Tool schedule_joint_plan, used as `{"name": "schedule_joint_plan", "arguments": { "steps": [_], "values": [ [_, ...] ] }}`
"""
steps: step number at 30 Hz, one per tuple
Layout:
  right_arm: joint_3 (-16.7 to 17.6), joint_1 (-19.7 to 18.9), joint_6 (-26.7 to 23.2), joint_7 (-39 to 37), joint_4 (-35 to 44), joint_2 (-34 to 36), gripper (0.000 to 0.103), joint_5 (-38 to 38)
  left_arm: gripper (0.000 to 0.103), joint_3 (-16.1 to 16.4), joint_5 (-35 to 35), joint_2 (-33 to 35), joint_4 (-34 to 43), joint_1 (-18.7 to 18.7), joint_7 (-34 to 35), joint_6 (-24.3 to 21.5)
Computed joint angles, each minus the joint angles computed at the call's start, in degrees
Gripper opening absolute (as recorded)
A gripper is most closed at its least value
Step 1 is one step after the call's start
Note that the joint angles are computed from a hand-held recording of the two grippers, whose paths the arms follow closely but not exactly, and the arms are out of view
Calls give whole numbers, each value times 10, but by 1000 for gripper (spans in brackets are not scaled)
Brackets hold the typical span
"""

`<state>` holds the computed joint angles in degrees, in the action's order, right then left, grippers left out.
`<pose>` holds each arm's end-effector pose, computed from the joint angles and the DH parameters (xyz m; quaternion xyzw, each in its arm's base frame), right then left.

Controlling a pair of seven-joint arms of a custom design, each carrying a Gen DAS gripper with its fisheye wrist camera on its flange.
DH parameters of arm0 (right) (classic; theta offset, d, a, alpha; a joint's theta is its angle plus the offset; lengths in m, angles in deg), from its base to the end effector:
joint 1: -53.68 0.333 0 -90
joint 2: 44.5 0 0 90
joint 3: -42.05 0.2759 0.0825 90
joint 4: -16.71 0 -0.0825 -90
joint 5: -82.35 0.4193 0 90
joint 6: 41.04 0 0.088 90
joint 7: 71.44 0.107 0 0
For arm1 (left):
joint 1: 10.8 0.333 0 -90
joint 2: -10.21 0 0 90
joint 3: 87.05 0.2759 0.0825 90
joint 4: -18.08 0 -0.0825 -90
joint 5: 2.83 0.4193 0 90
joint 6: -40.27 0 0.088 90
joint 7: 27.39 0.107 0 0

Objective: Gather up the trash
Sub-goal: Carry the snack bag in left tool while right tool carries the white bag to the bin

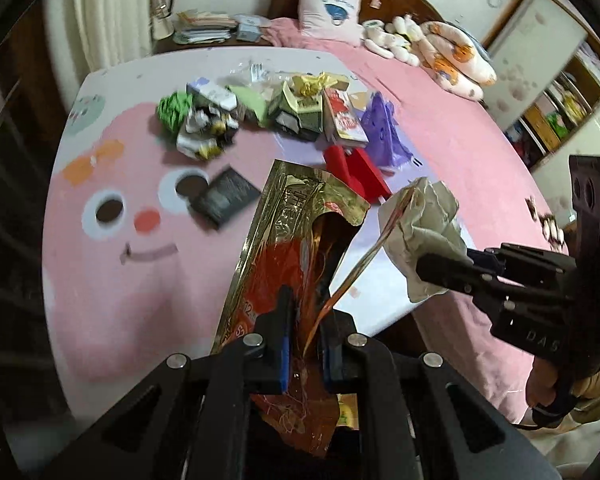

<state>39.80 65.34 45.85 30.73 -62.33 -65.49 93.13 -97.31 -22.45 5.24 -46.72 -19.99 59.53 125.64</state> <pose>0.4101 0.0827 0.8626 -0.6849 0.6784 -0.0594 0.2593 0.4584 -0.2104 0.8428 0.5349 -0.8017 0.2664 0.0086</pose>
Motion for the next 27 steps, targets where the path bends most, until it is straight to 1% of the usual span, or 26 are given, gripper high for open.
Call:
{"name": "schedule_joint_plan", "arguments": {
  "steps": [4, 7, 10, 13, 15, 18, 22, 24, 27],
  "values": [
    [-21, 3, -9, -50, -94, -96, 20, 15, 8, -18, 11, -100, -122, -15, -55, 26],
    [-33, 6, -18, -64, -155, -156, 20, 23, 9, -32, 12, -160, -197, -30, -92, 38],
    [-43, 6, -35, -67, -220, -218, 20, 27, 8, -44, 10, -206, -256, -44, -126, 42],
    [-50, 5, -54, -51, -285, -271, 20, 36, 9, -53, 9, -233, -296, -57, -149, 35],
    [-52, 5, -60, -43, -325, -299, 20, 40, 9, -61, 19, -249, -326, -65, -152, 34],
    [-54, 1, -62, -24, -410, -351, 20, 47, 9, -64, 15, -275, -383, -75, -161, 41],
    [-53, -6, -51, -3, -527, -414, 21, 49, 9, -67, -4, -309, -481, -90, -173, 75],
    [-52, -10, -38, 5, -586, -440, 21, 49, 9, -71, -5, -317, -525, -96, -174, 92],
    [-47, -13, -9, 13, -671, -471, 21, 44, 10, -73, -14, -326, -594, -107, -174, 131]
  ]
}}
